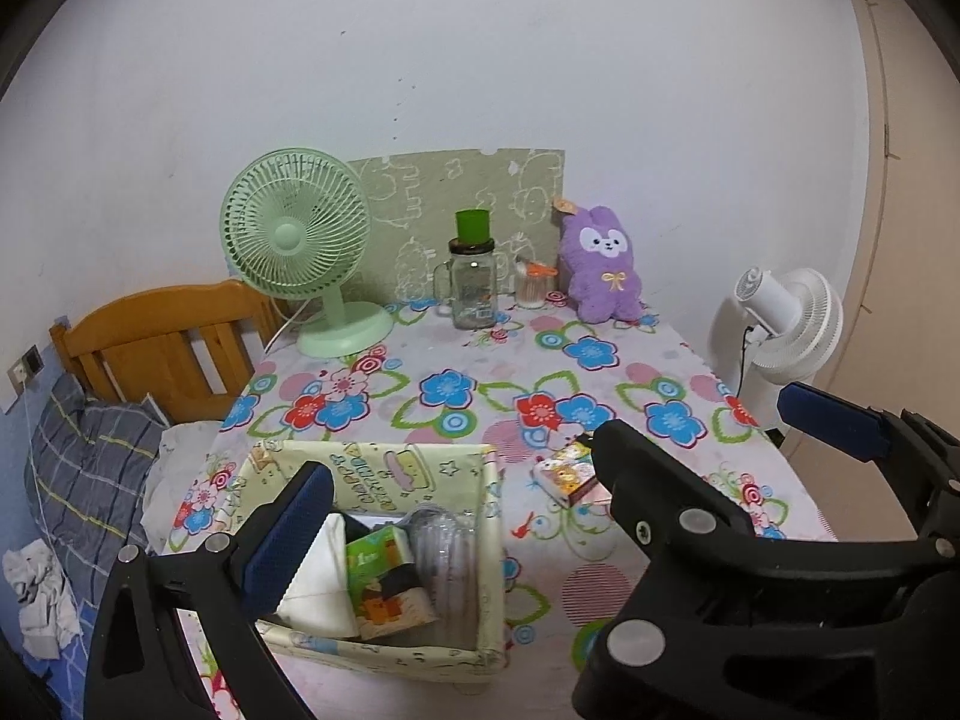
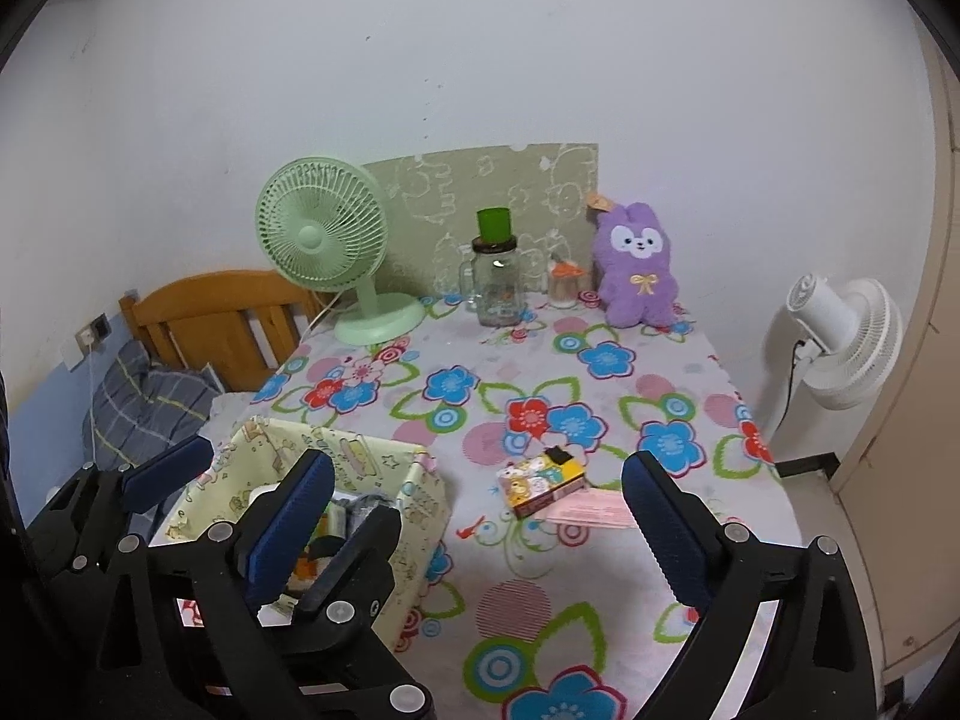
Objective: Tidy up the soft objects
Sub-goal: 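Withdraw both tools up and away from the yellow box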
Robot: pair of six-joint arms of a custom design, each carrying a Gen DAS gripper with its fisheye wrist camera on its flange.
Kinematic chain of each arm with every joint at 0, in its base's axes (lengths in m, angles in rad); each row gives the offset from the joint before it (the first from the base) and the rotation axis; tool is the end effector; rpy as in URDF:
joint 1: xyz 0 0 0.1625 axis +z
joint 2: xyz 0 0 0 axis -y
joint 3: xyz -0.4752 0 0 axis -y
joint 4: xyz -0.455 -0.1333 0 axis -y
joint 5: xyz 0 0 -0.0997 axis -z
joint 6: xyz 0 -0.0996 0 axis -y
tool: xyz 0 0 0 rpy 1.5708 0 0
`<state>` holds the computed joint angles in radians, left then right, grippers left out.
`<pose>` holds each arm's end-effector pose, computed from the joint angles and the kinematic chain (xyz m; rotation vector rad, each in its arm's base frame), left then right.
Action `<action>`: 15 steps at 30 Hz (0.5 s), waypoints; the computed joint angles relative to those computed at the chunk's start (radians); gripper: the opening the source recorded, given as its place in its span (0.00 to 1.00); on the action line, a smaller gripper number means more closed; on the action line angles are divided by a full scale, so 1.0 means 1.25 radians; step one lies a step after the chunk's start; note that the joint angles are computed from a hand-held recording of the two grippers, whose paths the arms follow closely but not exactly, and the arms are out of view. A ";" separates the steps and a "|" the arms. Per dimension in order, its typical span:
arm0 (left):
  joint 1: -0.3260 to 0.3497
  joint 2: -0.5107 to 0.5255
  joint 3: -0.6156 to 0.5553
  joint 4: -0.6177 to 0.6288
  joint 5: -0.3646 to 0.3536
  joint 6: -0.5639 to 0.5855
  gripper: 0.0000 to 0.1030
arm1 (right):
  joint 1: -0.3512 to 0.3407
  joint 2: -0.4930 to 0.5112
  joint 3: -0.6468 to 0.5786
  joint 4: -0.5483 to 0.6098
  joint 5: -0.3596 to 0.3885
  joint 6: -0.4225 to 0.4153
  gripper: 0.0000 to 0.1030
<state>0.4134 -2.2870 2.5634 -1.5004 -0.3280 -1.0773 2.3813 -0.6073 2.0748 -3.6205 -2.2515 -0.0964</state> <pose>-0.0996 -0.2922 0.3327 0.3386 2.0357 -1.1609 0.4566 -0.3368 -0.0287 0.8627 -2.3799 1.0182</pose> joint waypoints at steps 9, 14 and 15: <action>-0.028 0.038 0.006 -0.014 0.000 -0.033 1.00 | -0.007 -0.025 0.031 -0.034 -0.019 -0.014 0.96; -0.028 0.070 0.012 -0.055 0.002 -0.025 1.00 | -0.016 -0.035 0.046 -0.054 -0.027 -0.021 0.96; -0.026 0.079 0.015 -0.073 0.005 -0.016 1.00 | -0.019 -0.037 0.049 -0.058 -0.028 -0.022 0.96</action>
<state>0.3804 -2.1884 2.5825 -1.5915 -0.3219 -1.0974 2.3581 -0.6530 2.1364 -3.6935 -2.2863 -0.1233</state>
